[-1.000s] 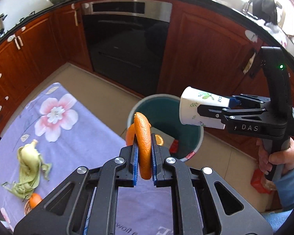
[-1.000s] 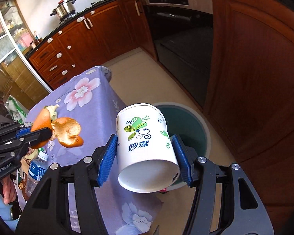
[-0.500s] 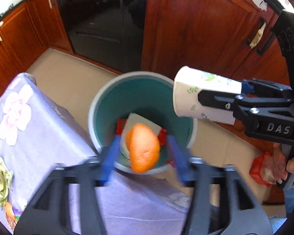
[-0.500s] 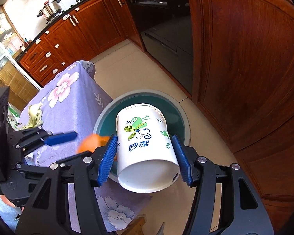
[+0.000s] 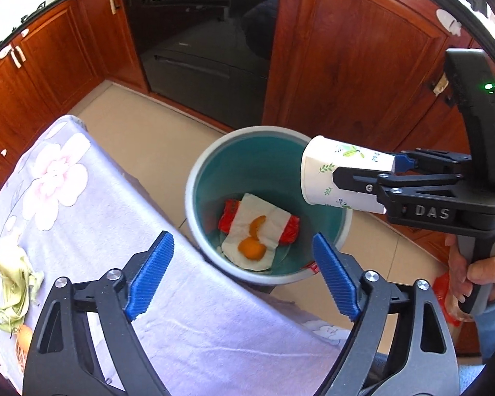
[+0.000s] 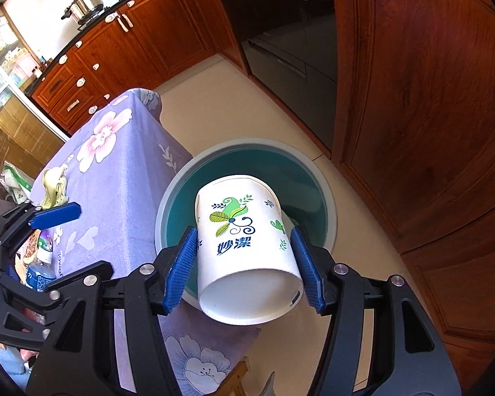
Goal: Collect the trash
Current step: 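Carry the orange peel and paper cup to the bin and release both, then return both tools to the table toward the corn husks and orange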
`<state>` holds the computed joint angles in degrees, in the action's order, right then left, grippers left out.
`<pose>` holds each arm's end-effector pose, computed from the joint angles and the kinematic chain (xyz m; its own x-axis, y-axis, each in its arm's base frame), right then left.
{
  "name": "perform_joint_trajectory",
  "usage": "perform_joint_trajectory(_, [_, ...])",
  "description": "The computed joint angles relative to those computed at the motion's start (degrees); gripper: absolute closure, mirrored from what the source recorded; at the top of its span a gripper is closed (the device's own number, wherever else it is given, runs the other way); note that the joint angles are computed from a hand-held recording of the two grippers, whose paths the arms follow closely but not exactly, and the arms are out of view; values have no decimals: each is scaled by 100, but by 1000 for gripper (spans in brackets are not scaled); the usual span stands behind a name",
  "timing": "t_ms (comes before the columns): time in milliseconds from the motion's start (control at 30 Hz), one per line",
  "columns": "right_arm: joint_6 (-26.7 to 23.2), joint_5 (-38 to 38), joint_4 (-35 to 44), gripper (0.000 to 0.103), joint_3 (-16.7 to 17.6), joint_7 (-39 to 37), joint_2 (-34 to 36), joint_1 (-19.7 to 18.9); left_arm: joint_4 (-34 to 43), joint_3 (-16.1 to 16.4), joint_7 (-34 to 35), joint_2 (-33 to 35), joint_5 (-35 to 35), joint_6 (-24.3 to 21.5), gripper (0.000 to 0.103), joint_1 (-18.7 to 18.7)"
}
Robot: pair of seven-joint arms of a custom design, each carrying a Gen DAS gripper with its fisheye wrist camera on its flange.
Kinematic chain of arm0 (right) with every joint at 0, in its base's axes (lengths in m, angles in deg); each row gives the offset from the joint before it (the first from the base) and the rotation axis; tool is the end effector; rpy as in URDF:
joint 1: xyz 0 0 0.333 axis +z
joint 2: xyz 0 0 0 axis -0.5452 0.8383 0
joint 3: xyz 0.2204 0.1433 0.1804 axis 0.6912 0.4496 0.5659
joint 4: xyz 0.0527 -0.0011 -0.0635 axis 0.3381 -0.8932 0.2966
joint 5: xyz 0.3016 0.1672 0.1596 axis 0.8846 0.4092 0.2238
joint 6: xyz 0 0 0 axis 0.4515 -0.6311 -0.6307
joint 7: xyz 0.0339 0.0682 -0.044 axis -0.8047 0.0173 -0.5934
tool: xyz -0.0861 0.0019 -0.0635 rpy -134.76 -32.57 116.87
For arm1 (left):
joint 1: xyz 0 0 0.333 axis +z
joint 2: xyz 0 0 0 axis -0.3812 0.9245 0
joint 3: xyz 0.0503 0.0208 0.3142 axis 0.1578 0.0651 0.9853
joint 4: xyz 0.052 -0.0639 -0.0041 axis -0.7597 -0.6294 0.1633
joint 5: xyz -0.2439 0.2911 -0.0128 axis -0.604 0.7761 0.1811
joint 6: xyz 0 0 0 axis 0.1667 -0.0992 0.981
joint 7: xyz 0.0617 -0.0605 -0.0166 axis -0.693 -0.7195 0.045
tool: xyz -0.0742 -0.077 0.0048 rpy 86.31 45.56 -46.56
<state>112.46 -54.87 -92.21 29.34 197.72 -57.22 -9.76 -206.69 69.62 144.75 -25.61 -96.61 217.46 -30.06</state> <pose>0.4925 0.3024 0.5393 0.1062 -0.9523 -0.2860 -0.8914 0.0363 -0.4518 0.4870 -0.1005 0.5655 -0.4211 -0.9067 0.0242 -0.8059 0.3617 -0.4688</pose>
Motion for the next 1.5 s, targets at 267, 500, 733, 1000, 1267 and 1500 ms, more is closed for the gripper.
perform_joint_trajectory(267, [-80, 248, 180, 29, -7, 28, 203, 61, -159, 180, 123, -229, -146, 23, 9, 67])
perform_joint_trajectory(500, [-251, 222, 392, 22, -2, 167, 329, 137, -280, 330, 269, -381, -275, -38, 9, 146])
perform_joint_trajectory(733, [-395, 209, 620, 15, 5, 447, 434, 227, -406, 459, 365, -536, -364, -53, 9, 272])
perform_joint_trajectory(1000, [-549, -36, 881, 15, 61, 620, 483, 379, -626, 632, 403, -940, -285, -41, 9, 402])
perform_joint_trajectory(1267, [-744, -299, 1373, 15, 144, 676, 662, 613, -866, 929, 411, -1389, -60, -31, 8, 657])
perform_joint_trajectory(1500, [-1075, -528, 2294, 15, 187, 592, 1179, 974, -969, 1304, 440, -1608, 146, -39, 7, 1068])
